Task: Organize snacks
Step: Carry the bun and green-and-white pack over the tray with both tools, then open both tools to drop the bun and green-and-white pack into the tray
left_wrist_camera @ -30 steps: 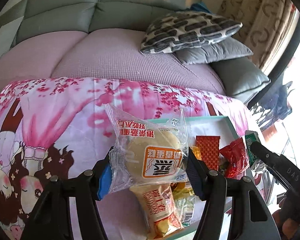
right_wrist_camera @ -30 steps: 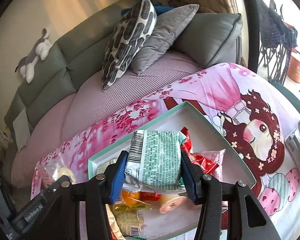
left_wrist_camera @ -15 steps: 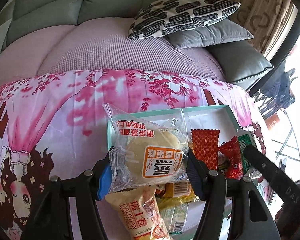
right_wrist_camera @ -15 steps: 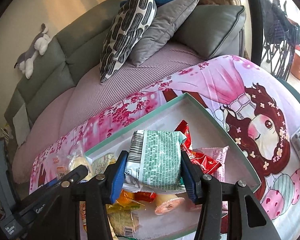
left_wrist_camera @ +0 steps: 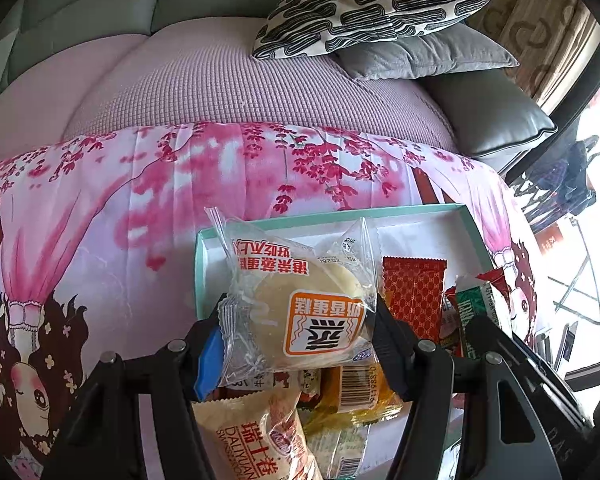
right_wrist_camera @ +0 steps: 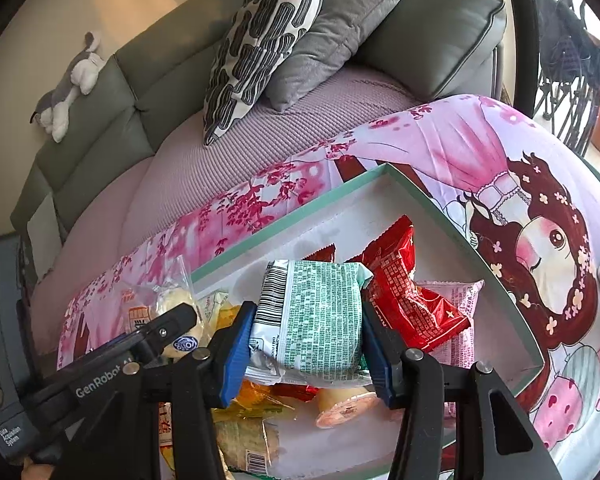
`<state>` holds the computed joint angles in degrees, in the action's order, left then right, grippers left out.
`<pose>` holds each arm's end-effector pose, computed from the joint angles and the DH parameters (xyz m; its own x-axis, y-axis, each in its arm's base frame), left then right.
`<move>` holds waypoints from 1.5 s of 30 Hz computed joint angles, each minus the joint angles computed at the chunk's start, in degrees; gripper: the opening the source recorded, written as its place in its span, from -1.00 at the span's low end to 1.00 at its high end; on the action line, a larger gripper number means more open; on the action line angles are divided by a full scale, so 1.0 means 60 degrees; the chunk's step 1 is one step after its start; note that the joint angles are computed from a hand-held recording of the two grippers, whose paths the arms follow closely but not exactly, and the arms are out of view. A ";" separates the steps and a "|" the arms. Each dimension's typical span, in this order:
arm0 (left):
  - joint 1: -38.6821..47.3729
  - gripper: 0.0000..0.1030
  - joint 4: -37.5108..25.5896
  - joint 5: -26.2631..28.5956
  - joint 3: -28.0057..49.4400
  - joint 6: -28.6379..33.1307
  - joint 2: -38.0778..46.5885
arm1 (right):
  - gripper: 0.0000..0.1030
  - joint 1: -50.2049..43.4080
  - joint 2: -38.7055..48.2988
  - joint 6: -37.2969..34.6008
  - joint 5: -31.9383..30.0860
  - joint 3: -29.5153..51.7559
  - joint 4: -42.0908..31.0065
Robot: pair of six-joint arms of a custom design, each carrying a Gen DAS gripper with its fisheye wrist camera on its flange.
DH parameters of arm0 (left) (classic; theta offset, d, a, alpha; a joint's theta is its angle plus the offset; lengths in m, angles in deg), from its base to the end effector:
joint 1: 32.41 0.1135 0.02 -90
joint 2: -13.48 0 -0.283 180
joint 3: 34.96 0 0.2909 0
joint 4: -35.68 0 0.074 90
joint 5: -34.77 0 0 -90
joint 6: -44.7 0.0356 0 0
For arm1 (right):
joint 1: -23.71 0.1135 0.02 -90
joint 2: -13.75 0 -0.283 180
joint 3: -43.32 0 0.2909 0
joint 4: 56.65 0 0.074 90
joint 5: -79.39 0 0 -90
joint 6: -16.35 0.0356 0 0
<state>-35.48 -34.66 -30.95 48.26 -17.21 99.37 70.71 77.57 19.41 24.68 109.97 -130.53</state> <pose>0.3202 -0.0318 0.2804 -0.7630 0.4707 -0.4430 0.5986 0.7732 -0.2093 0.1645 0.1463 0.2844 -0.4339 0.7298 -0.5283 0.6692 0.6537 0.3534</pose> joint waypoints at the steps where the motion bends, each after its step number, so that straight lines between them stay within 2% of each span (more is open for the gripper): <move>1: -0.0027 0.29 -0.0002 0.0031 0.0020 -0.0033 0.0050 | 0.05 -0.0010 0.0009 -0.0025 -0.0008 0.0004 -0.0004; 12: -0.0261 0.31 -0.0041 -0.0009 0.0182 -0.0324 0.0500 | 0.05 -0.0276 0.0432 -0.0492 -0.0530 0.0023 0.0333; 22: -0.0067 0.48 -0.0405 0.0072 0.0533 -0.0580 0.0920 | 0.06 -0.0548 0.0637 -0.0405 -0.1034 -0.0060 0.0238; 25: 0.0003 0.51 -0.0537 0.0063 0.0606 -0.0571 0.0977 | 0.10 -0.0625 0.0769 -0.0429 -0.1204 -0.0009 0.0162; 27: 0.0027 0.65 -0.0535 0.0019 0.0593 -0.0524 0.0912 | 0.14 -0.0633 0.0778 -0.0418 -0.1238 -0.0003 0.0132; 28: 0.0042 0.78 -0.0537 0.0031 0.0587 -0.0486 0.0877 | 0.15 -0.0636 0.0762 -0.0426 -0.1243 -0.0012 0.0144; 33: 0.0173 0.81 -0.0721 0.0238 0.0699 -0.0278 0.0877 | 0.27 -0.0607 0.0810 -0.0394 -0.1265 0.0050 0.0074; 35: 0.0223 0.89 -0.0686 0.0258 0.0710 -0.0257 0.0878 | 0.30 -0.0604 0.0819 -0.0407 -0.1280 0.0058 0.0089; 42: 0.0472 0.89 -0.0834 0.0434 0.0833 -0.0129 0.0802 | 0.32 -0.0614 0.0762 -0.0395 -0.1293 0.0073 0.0018; 45: 0.0626 0.92 -0.0814 0.0531 0.0855 -0.0062 0.0586 | 0.44 -0.0578 0.0725 -0.0381 -0.1260 0.0046 0.0073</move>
<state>-31.72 -39.55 -27.76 53.39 -17.58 102.88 67.24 81.92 17.12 17.12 110.24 -130.09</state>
